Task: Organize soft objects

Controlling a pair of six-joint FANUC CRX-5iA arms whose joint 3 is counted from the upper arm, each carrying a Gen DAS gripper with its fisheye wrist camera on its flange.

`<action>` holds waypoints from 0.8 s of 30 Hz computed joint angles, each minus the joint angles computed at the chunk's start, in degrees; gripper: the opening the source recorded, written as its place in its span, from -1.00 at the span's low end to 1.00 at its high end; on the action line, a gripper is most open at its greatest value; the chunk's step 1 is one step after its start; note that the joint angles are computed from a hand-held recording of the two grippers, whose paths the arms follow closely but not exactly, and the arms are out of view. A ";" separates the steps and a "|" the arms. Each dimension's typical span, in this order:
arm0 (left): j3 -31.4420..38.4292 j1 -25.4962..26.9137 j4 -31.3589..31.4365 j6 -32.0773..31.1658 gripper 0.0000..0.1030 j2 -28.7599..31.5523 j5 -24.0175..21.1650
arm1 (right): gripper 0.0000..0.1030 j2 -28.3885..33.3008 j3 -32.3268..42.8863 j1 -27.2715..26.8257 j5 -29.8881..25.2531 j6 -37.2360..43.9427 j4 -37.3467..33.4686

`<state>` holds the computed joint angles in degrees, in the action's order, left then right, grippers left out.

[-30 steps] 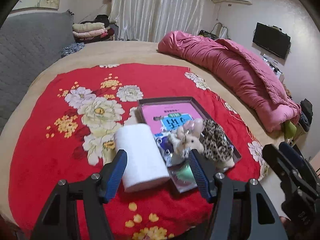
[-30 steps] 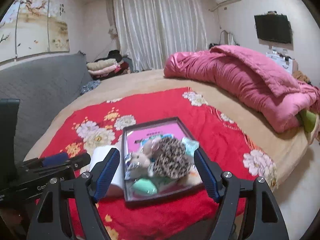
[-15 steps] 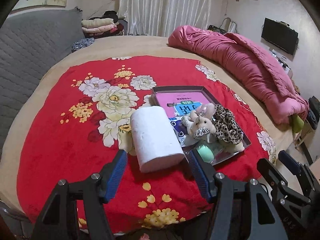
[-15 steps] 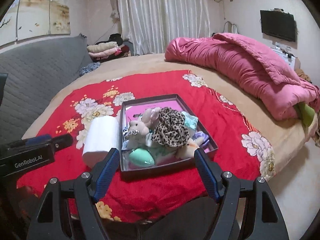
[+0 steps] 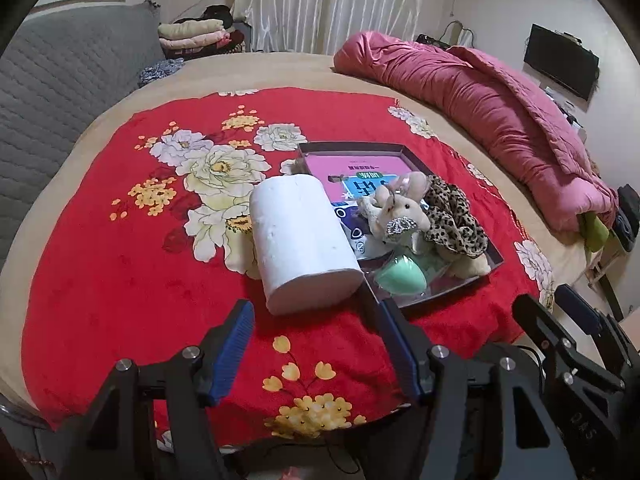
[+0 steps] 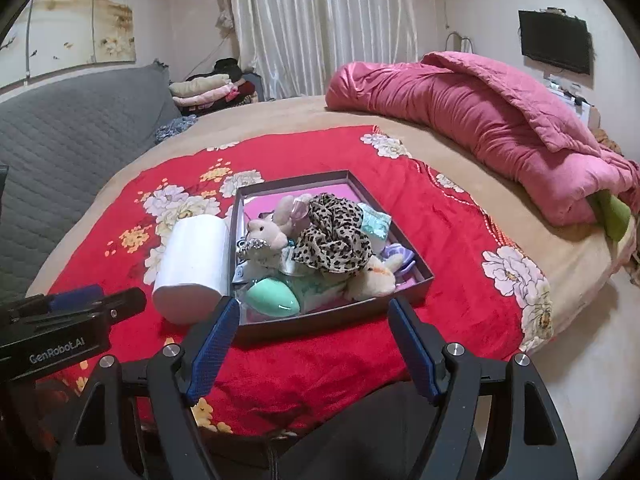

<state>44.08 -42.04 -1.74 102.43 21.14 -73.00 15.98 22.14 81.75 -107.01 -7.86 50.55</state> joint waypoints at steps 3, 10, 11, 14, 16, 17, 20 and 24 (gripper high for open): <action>-0.40 -0.33 -1.33 0.56 0.23 -0.44 0.32 | 0.51 -0.28 -0.53 0.01 0.34 -0.36 -0.12; -0.55 -0.39 -2.30 1.38 0.23 -0.73 0.24 | 0.51 -0.04 -0.62 0.02 1.26 0.60 -0.05; -0.61 -0.35 -2.16 1.30 0.23 -0.75 0.25 | 0.51 0.00 -0.50 0.03 1.26 0.69 -0.17; -1.06 -0.42 -2.16 0.86 0.23 -1.05 0.54 | 0.51 0.36 0.10 0.03 1.05 0.87 -0.20; -1.10 -0.52 -2.26 0.71 0.23 -1.11 0.45 | 0.51 0.60 0.47 0.05 0.99 1.26 -0.09; -1.17 -0.57 -2.28 0.74 0.23 -1.16 0.51 | 0.51 0.68 0.62 0.04 1.02 1.38 -0.20; -1.05 -0.78 -2.57 0.63 0.23 -1.18 0.44 | 0.51 0.76 0.78 0.03 1.39 1.47 -0.45; -0.27 -1.26 -3.82 1.12 0.23 -0.91 -0.26 | 0.51 0.66 0.69 0.02 1.58 1.44 -0.81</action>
